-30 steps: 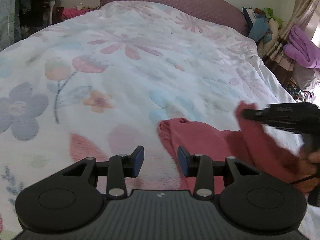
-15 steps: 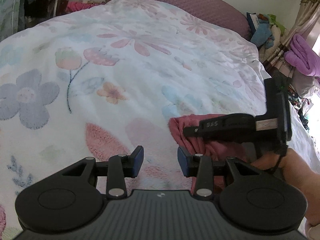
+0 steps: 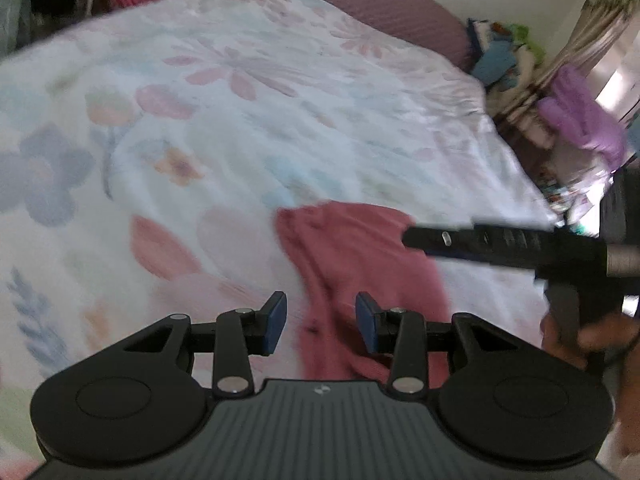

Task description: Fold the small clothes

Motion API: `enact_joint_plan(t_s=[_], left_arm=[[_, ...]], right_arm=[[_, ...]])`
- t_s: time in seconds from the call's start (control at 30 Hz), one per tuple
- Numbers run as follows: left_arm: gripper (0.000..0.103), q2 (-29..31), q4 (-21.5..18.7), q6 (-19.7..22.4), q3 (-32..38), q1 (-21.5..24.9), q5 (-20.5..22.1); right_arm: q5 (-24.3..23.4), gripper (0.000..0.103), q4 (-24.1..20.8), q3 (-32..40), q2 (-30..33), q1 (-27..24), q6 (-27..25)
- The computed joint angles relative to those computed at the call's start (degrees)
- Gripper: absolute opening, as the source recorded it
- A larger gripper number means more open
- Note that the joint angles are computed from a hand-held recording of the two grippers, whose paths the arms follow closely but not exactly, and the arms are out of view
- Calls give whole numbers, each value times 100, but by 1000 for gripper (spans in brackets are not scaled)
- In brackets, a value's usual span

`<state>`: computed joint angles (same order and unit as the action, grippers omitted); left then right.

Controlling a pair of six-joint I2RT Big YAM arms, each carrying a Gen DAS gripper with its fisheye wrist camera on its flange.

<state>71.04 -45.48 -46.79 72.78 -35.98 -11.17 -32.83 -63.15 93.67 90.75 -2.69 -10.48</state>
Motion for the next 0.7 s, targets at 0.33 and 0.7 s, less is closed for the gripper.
enact_joint_plan(t_s=[0.33,0.7], left_arm=[[75,-28,1898,-2040,-1039,-132,1125],[83,900,2610,-3107,-852,-70,1284]], right_arm=[[838,35,480,-2105,-1539,-1172,-1465],[734,35,652,-2588,-1594,-1532,-1533]])
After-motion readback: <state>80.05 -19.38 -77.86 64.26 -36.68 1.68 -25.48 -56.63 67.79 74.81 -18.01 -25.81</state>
